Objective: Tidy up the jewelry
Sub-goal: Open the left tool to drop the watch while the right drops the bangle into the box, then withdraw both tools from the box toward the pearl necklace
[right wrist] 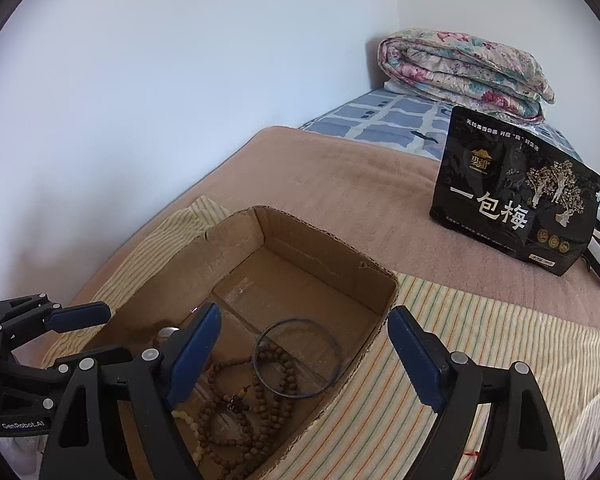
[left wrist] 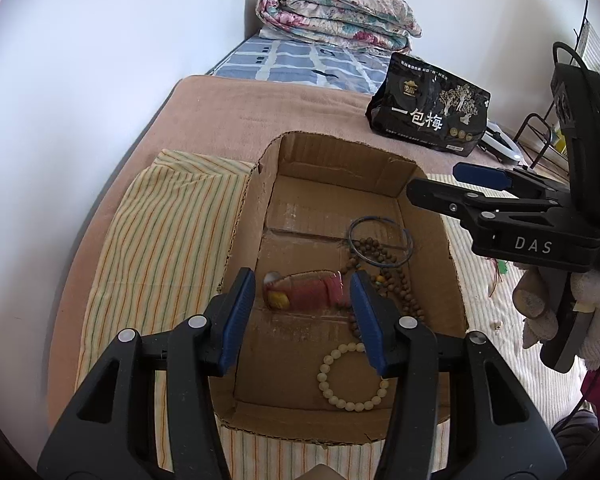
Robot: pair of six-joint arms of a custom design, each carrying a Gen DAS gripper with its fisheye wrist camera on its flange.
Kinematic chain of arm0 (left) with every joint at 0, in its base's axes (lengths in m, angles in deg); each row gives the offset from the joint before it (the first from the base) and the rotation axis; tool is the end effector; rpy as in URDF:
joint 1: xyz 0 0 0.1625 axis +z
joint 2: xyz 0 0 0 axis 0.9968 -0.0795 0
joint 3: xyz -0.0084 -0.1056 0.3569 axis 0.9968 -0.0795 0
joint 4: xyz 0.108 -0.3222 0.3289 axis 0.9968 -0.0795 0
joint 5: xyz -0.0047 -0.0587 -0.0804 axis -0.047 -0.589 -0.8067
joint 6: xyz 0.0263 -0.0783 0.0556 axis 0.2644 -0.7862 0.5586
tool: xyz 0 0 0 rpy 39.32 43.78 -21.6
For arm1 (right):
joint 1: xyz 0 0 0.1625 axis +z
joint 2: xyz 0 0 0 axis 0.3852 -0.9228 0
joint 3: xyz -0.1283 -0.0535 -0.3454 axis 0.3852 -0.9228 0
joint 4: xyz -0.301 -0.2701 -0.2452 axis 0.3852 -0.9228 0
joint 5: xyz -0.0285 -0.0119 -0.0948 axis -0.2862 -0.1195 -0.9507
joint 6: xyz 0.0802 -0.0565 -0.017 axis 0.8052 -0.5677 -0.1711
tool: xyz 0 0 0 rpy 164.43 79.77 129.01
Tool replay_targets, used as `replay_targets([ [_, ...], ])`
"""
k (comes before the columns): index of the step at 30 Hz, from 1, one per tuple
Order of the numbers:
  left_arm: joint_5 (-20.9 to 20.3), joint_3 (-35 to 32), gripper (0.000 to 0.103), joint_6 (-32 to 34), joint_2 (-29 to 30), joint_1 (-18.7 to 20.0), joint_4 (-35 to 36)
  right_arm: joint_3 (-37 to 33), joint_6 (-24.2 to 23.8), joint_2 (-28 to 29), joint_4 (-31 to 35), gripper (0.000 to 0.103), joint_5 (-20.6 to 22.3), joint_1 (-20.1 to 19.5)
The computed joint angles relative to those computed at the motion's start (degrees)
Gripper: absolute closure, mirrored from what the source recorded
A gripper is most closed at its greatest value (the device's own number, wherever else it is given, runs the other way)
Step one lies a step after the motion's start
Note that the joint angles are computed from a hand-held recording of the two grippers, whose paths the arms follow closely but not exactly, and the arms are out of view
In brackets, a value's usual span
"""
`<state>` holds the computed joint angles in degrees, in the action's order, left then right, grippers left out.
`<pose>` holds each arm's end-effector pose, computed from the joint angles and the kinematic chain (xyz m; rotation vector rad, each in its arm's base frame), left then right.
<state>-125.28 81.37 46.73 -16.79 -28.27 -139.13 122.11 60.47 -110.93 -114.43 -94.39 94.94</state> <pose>-0.1381 -0.5671 0.3534 0.6554 2.4703 -0.6595 0.4002 -0.6100 0.0858 0.5985 -2.3873 0.7974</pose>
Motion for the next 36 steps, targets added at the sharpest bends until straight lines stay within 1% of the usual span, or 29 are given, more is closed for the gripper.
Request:
replay_targets([
  [7, 0.07, 0.32, 0.053, -0.78, -0.62, -0.64, 0.32, 1.41, 0.13, -1.56, -0.33, 0.016, -0.68, 0.56],
  [13, 0.49, 0.92, 0.053, -1.25, -1.84, -1.93, 0.52, 2.53, -0.12, -2.93, -1.07, 0.016, -1.54, 1.28],
  [23, 1.96, 2.23, 0.053, -1.21, -4.37, -5.83, 0.54, 6.10, -0.18, -6.92, -2.92, 0.016, -2.89, 2.69],
  [27, 2.42, 2.88, 0.053, -1.25, -5.34, -7.54, 0.44, 7.90, -0.33, -8.96, -4.17, 0.016, -3.80, 3.38],
  [33, 1.11, 4.02, 0.053, -2.05, -6.54, -9.90, 0.77, 12.28, 0.39, -13.87, -5.97, 0.016, -5.41, 4.51],
  [36, -0.04, 4.51, 0.053, -2.85, -6.68, -10.86, 0.96, 15.42, 0.88, -17.38, -6.74, 0.016, -6.90, 5.03],
])
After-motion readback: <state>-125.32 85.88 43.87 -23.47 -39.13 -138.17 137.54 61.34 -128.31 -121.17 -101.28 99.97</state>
